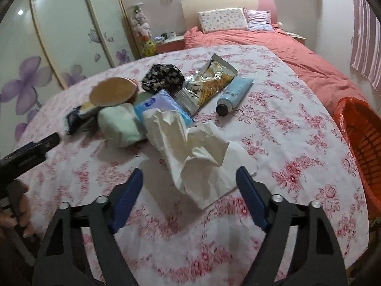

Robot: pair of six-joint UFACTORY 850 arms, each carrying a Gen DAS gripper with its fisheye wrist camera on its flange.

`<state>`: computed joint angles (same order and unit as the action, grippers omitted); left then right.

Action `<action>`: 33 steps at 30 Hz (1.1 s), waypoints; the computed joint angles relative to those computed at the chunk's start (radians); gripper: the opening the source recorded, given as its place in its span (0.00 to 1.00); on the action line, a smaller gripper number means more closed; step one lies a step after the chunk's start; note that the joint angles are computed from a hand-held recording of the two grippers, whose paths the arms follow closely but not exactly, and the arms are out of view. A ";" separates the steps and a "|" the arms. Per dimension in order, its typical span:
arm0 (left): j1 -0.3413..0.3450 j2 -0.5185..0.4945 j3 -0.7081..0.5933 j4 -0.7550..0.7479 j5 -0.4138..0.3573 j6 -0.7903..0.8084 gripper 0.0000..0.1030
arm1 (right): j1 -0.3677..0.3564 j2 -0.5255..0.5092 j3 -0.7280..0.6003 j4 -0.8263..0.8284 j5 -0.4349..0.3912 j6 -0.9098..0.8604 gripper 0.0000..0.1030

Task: Collect trash
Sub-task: 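Move both tools back over the table toward the remaining trash, then grasp the white tissues with the right gripper while the left grasps the blue snack bag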

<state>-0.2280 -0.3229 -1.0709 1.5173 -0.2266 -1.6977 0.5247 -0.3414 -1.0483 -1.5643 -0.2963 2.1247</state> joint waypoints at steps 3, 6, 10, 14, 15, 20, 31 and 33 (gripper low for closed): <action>0.010 -0.007 0.001 0.020 0.013 -0.020 0.96 | -0.014 -0.019 -0.020 0.061 -0.006 -0.034 0.51; 0.015 -0.010 0.003 0.058 0.021 -0.053 0.96 | -0.023 -0.022 -0.023 0.035 0.003 0.012 0.39; 0.024 -0.015 -0.001 0.102 0.028 -0.092 0.96 | -0.027 -0.003 -0.010 0.028 -0.028 0.041 0.20; 0.032 -0.040 -0.039 0.153 0.014 -0.117 0.96 | -0.034 0.022 0.010 0.021 -0.061 0.082 0.18; 0.034 -0.048 -0.051 0.151 0.013 -0.108 0.96 | -0.036 0.026 0.013 0.020 -0.063 0.088 0.18; 0.042 -0.125 -0.153 -0.007 0.004 0.120 0.96 | -0.043 0.035 0.022 0.029 -0.057 0.078 0.18; 0.088 -0.219 -0.322 -0.352 -0.010 0.438 0.96 | -0.050 0.047 0.035 0.037 -0.048 0.066 0.18; 0.100 -0.255 -0.369 -0.483 -0.051 0.558 0.96 | -0.052 0.048 0.033 0.048 -0.046 0.055 0.18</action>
<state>-0.1278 -0.5783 -1.4403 1.0344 -0.2773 -1.1395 0.4731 -0.2936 -1.0149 -1.5159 -0.3425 2.1795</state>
